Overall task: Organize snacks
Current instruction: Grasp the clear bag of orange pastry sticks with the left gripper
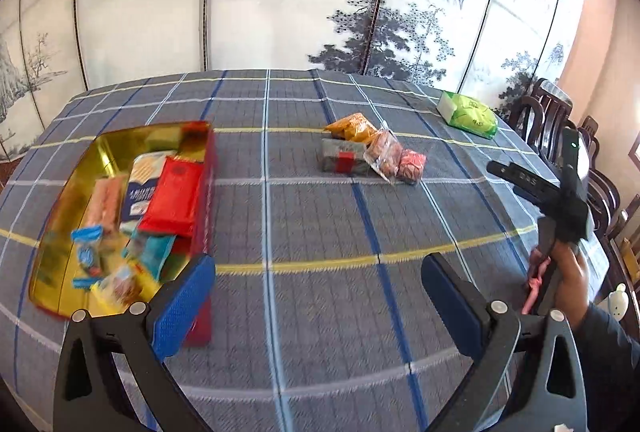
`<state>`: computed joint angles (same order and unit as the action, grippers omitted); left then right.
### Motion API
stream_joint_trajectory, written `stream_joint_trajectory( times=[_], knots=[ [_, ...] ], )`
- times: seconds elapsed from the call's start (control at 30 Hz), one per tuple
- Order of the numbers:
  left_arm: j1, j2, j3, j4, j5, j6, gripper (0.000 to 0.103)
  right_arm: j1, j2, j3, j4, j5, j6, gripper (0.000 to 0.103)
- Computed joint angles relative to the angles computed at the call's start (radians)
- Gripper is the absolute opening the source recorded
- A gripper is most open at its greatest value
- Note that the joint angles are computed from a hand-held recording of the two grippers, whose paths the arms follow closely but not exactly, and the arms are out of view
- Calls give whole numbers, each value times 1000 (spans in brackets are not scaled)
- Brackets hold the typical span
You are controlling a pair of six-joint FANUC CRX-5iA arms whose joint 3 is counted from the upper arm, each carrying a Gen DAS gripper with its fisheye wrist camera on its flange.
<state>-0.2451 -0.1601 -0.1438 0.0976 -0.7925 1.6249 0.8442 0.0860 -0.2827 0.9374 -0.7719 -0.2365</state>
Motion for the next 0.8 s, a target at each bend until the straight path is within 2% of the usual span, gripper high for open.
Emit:
stream_joint_trajectory(
  times=[0.03,0.1,0.17,0.27,0.33,0.37,0.43,0.53,0.63,0.73,0.77,0.8],
  knots=[
    [-17,46,46,-23,-5,16,102,-19,-19,-28,-8,56,-32,90],
    [-60,152,175,-132,-65,122,102,-35,-36,-51,-18,90,-72,90],
    [-81,237,264,-174,-98,154,93,-37,-39,-61,-5,106,-93,90],
    [-112,333,371,-192,-95,110,86,-34,-33,-57,7,109,-90,90],
    [-115,377,413,-152,-79,63,86,-34,-32,-56,5,111,-88,91],
    [-116,408,445,-135,-84,45,81,-36,-32,-57,6,115,-89,91],
    [-135,471,534,-167,-120,45,70,-37,-34,-62,15,122,-101,91],
    [-158,559,644,-174,-181,-37,52,-44,-38,-72,27,141,-118,91],
    [-168,637,746,-178,-260,-79,43,-49,-44,-84,41,158,-137,91],
    [-156,695,810,-128,-329,-130,40,-52,-47,-90,50,167,-150,91],
    [-149,701,813,-104,-328,-134,39,-52,-47,-91,51,166,-150,91],
    [-132,714,820,-46,-342,-148,38,-54,-49,-94,56,171,-157,91]
  ],
)
